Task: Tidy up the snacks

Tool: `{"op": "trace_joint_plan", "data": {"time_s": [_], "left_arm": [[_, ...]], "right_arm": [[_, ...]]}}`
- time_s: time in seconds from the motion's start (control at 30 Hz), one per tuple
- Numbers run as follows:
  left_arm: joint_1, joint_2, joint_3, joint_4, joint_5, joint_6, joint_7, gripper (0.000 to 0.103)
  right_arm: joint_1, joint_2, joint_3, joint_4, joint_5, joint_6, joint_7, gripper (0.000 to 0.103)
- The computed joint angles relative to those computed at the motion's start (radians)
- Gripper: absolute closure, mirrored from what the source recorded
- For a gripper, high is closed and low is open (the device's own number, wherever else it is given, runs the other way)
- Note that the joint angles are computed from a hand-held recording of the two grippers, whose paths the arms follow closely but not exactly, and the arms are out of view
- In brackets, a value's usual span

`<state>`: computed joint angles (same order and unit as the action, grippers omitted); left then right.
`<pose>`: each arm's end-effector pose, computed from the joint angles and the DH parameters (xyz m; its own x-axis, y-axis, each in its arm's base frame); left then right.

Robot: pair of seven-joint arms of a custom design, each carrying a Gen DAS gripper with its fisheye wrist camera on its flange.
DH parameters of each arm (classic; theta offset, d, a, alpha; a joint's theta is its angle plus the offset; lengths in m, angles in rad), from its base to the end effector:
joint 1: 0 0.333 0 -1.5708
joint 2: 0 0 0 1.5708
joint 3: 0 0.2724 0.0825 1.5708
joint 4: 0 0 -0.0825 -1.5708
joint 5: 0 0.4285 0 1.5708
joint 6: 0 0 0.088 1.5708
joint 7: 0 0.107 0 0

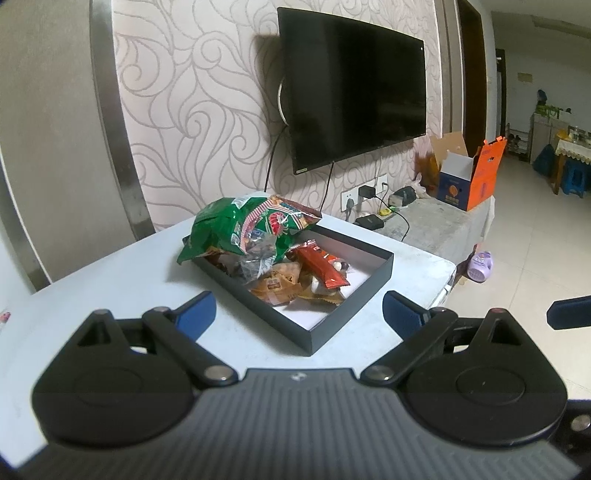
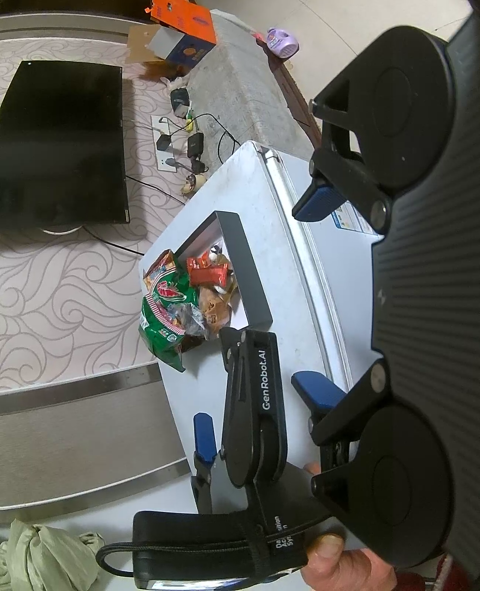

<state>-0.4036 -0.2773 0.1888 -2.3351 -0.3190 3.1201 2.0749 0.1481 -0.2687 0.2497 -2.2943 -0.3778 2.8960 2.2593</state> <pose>0.5514 -0.0876 0.5067 -0.3114 -0.9443 -0.1065 -0.4380 0.2421 -0.8658 0.5118 0.2449 0.4917 0.1157 -0.9852 -0.1264 -0.6401 0.0233 -0.7679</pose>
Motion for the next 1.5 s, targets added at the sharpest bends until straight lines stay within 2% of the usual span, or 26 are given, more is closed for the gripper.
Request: {"op": "trace_joint_plan", "data": {"time_s": [0.07,0.2,0.27,0.33,0.63,1.07,1.5], "left_arm": [[-0.023,0.005,0.023,0.007,-0.022,0.0,0.023,0.004],[0.079,0.027,-0.063,0.015,0.053,0.009,-0.051,0.004],[0.07,0.031,-0.053,0.019,0.056,0.011,-0.052,0.004],[0.029,0.031,-0.016,0.024,0.028,0.005,-0.021,0.004],[-0.022,0.038,0.022,0.039,-0.056,0.001,0.059,0.004],[0.009,0.057,-0.02,0.06,-0.144,-0.009,0.134,0.004],[0.051,0.074,-0.069,0.072,-0.158,-0.01,0.143,0.004]], "right_arm": [[-0.003,0.003,0.003,0.003,-0.005,-0.001,0.007,0.012],[0.001,0.007,0.0,0.005,-0.005,0.0,0.006,0.012],[0.002,0.009,-0.001,0.007,-0.006,0.001,0.007,0.012],[0.003,0.01,-0.004,0.006,-0.005,0.003,0.004,0.012],[0.011,0.015,-0.014,0.007,0.014,0.01,-0.021,0.012],[0.022,0.022,-0.027,0.012,0.048,0.003,-0.059,0.012],[0.03,0.031,-0.036,0.018,0.077,0.001,-0.091,0.012]]}}
